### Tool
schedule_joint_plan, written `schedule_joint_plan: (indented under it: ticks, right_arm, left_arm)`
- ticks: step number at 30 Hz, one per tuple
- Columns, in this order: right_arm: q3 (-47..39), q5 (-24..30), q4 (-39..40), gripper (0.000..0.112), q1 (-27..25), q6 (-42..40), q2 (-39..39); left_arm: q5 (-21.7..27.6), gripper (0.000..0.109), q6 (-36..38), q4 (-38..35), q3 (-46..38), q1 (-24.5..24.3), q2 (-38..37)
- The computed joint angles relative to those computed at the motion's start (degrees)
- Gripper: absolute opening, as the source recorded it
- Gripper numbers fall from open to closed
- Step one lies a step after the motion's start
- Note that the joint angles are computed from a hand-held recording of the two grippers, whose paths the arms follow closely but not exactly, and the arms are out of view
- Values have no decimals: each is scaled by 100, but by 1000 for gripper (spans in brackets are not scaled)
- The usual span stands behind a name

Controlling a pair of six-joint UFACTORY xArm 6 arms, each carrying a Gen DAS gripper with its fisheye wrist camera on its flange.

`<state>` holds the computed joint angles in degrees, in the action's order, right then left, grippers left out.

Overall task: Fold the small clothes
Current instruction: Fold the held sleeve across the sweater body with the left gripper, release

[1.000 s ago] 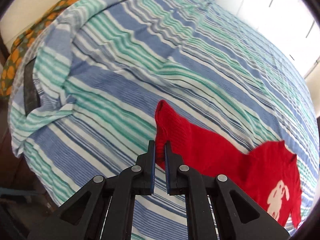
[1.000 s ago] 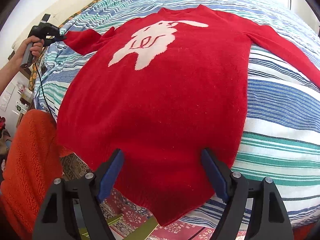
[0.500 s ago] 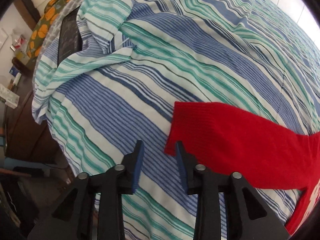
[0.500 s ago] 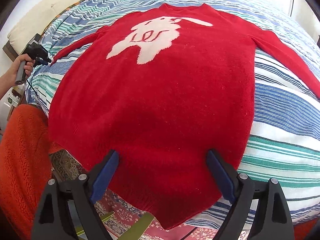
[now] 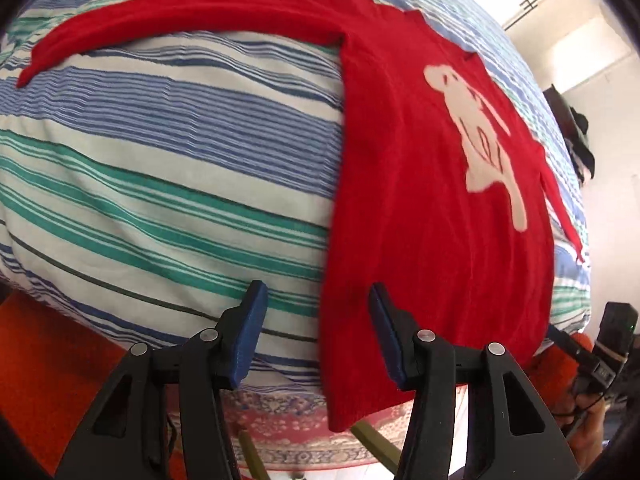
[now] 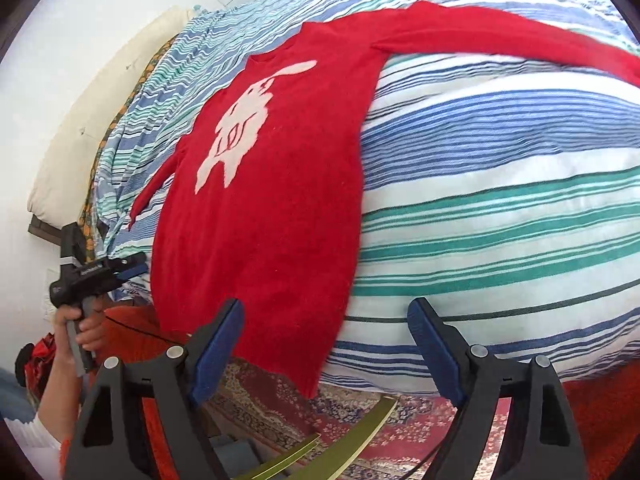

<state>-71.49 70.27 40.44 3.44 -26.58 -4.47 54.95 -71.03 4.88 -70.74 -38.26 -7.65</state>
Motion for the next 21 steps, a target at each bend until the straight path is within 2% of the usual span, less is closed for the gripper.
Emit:
schedule_joint_plan:
  ticks: [1,2,3,4,5,8,10,13,16,18,19,20,21]
  right_arm:
    - [-59,127,55,77,24,-57,76]
    - [-97,252,74,69,66,-144,128]
    - [-148,390,64,55,117,-237,191]
    - [-193,487,-30,41,185,-305,243]
    - [-219,483,-269,5,267,-312,260]
    - [-150,435,-410,6,203,-285,52]
    - [-89,389,-603,6,129,-249,-106]
    - [-51,350,-920,6,143,-30,-5]
    - [-19,176,-1143,7,275,104,40]
    - [10,140,-1177,29,293,89,-42]
    - [61,112,-1192,37,282,76,-119]
    - [125,42,-1198,48,262,84,-214]
    - [254,-176,-1244,51,246,107,-380]
  left_arm:
    - [-85,49,-31,1,-72,-57,116]
    - [-192,40,23,-67,-91,-75,185]
    - [-286,3,123,-234,-81,-79,230]
    - [-466,3,156,-396,11,-77,207]
    - [-541,2,1,-319,79,-118,139]
    - [-780,2,-180,-167,272,-302,-110]
    - [-349,2,-316,-34,214,-379,-67]
    - [-391,4,-476,-178,347,-293,-18]
    - [-72,11,-492,147,65,-351,81]
    - [132,25,-727,467,24,-483,-6]
    - [340,41,-965,762,-55,-582,-25]
    - [644,50,-1229,1131,-193,-700,-19]
    - [996,65,-1466,1523,-344,-832,-5]
